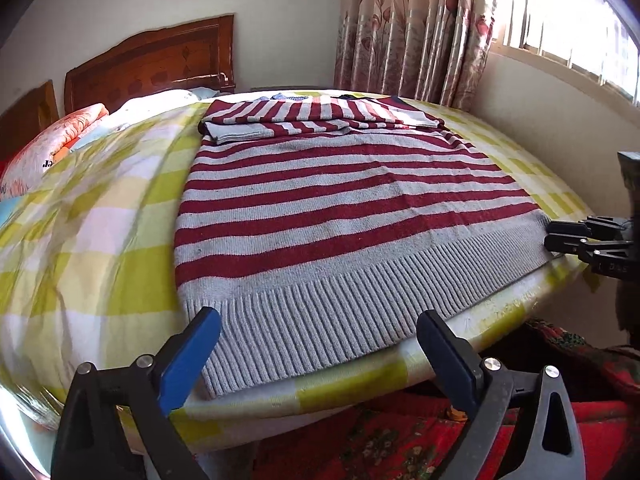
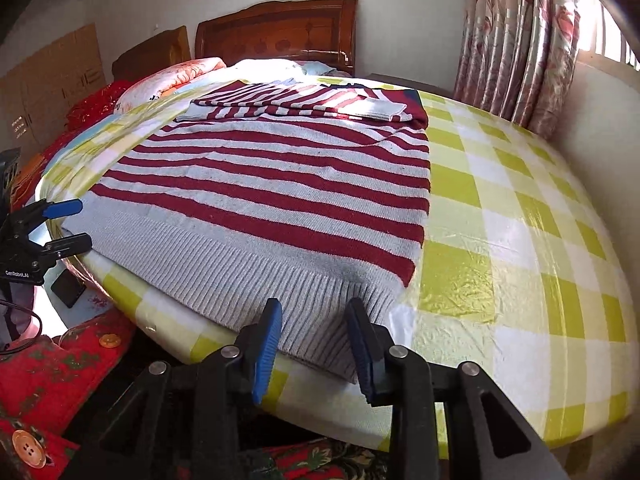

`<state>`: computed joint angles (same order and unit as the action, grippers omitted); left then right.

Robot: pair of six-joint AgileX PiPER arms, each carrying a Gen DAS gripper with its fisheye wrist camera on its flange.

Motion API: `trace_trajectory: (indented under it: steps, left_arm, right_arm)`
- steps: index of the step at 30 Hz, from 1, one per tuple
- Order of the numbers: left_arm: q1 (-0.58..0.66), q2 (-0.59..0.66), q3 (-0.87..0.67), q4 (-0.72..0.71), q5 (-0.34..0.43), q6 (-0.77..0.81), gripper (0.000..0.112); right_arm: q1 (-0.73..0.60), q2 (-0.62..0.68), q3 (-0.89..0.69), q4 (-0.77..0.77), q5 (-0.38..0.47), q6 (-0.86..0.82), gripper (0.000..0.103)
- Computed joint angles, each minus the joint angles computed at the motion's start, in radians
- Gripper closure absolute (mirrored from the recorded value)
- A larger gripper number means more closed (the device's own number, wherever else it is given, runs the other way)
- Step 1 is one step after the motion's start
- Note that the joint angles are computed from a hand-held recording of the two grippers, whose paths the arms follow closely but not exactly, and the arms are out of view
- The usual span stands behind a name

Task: Fold small clothes

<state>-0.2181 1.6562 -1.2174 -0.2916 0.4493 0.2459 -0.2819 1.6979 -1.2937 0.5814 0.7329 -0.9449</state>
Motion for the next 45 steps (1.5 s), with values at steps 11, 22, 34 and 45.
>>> trace_trajectory:
  steps: [11,22,34,45]
  left_arm:
    - [-0.207,0.205,-0.299,0.465,0.160,-0.473,0.009]
    - [-0.060,0.045,-0.037,0.338,-0.004,-0.309,0.009]
    - [-0.077,0.059,-0.086,0.372,0.060,-0.379,0.009]
    - [-0.144,0.171,-0.221,0.498,0.088,-0.540,0.009]
  right_arm:
    - [0.266,0.025,-0.027,-0.134,-0.074,0.110,0.069]
    - [0.000,0.014,0.005,0.046,-0.016,-0.043,0.064]
    - [0.001,0.011,0.006,0.040,-0.021,-0.045,0.064]
    - [0.217,0.032,-0.006,-0.071,-0.113,0.054,0.064]
